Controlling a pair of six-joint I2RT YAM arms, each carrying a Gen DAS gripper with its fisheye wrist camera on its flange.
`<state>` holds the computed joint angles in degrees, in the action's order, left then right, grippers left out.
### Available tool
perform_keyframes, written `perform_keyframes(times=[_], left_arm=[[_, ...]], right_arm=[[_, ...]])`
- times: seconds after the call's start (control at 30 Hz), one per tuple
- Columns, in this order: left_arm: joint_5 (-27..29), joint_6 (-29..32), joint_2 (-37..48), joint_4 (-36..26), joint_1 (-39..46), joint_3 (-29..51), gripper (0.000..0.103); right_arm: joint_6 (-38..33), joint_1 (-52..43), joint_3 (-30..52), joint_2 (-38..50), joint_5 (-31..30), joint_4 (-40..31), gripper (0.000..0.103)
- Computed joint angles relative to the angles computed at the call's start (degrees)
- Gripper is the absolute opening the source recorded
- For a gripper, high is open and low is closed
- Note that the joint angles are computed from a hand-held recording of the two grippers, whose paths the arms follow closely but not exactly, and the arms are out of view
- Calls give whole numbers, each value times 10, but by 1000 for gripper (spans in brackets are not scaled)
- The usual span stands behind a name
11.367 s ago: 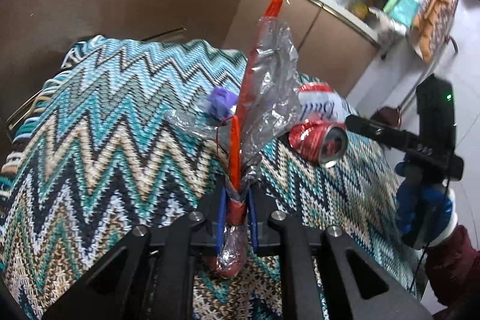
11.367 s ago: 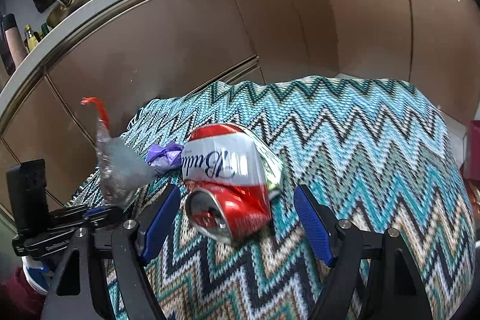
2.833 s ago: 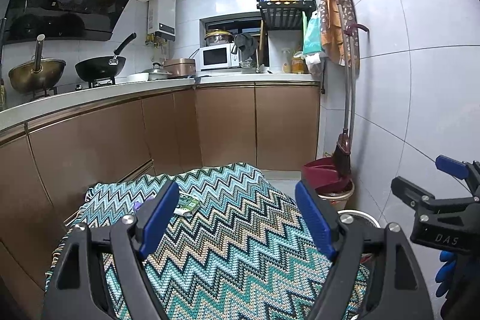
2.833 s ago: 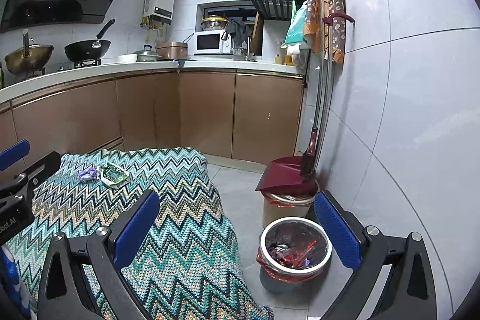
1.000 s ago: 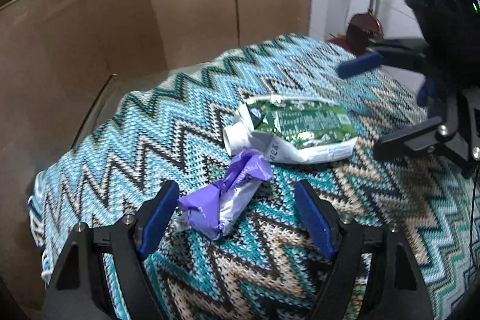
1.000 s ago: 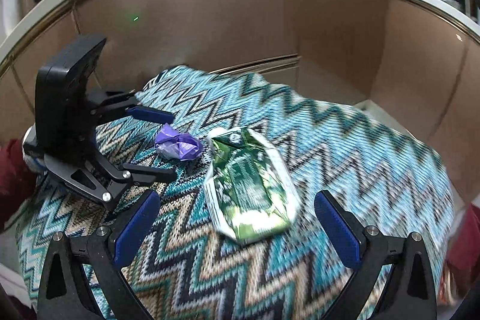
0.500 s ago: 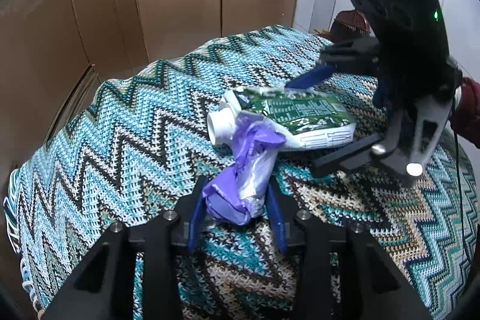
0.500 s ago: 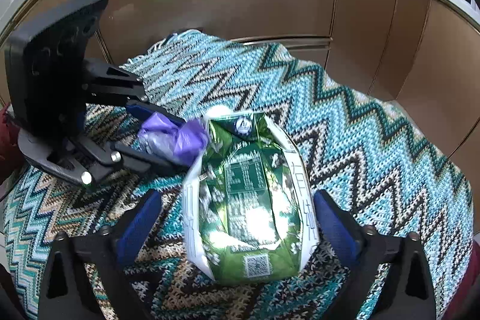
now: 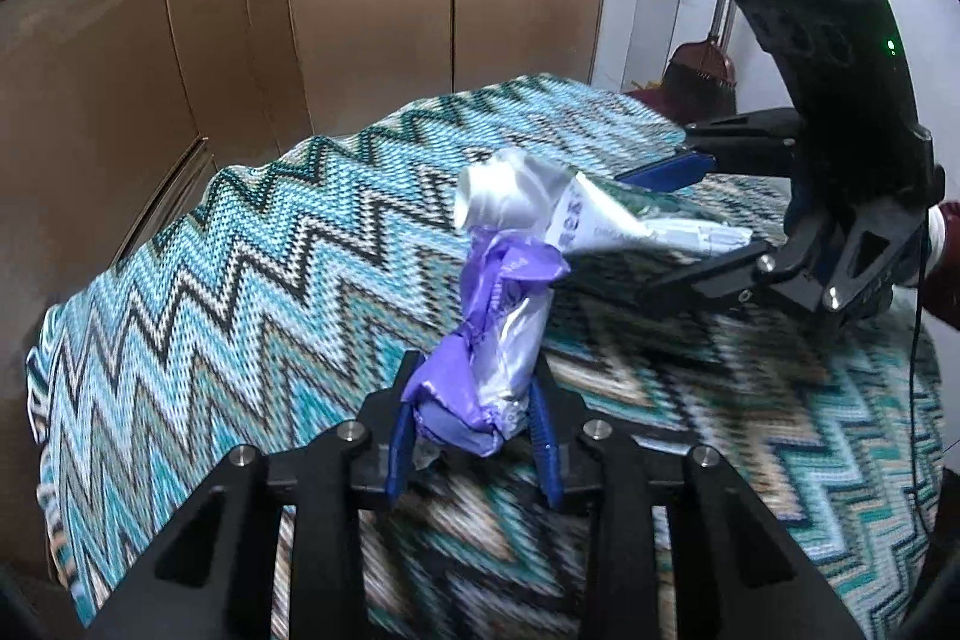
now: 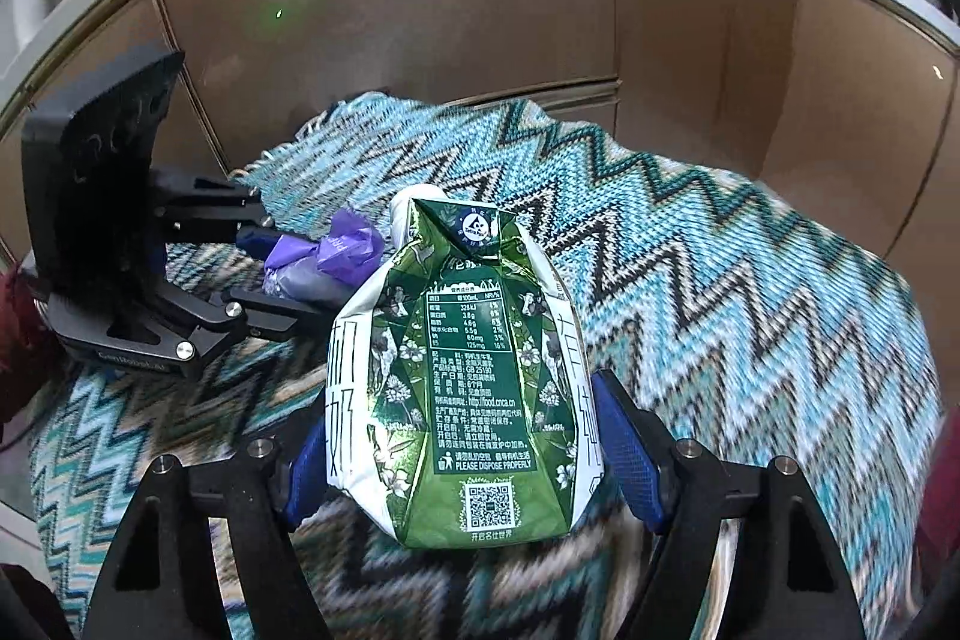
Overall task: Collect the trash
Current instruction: 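Carry the purple wrapper and green carton over the white bin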
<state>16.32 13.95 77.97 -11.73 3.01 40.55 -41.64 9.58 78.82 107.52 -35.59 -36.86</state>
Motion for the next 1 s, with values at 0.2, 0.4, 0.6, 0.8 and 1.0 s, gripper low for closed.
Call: perform_keyframes(times=[0.2,0.4,0.6,0.8,1.0], left_arm=[[-25,-58,-155,-70,-56,-50,31],[-99,-145,-271,-144,-185,-51,31],[-199,-228,-208,-139,-366,23,31],[-205,-245,-22,-67,-459,151,31],[-174,-242,200,-67,-506,364,31]], right_arm=[[-8,-50,-93,-123,-35,-13,76],[-40,-154,-137,-220,-96,-86,76],[-127,-314,-122,-245,-148,-195,76],[-206,-498,-25,-155,-168,-269,76],[-162,-586,79,-44,-141,-229,76]])
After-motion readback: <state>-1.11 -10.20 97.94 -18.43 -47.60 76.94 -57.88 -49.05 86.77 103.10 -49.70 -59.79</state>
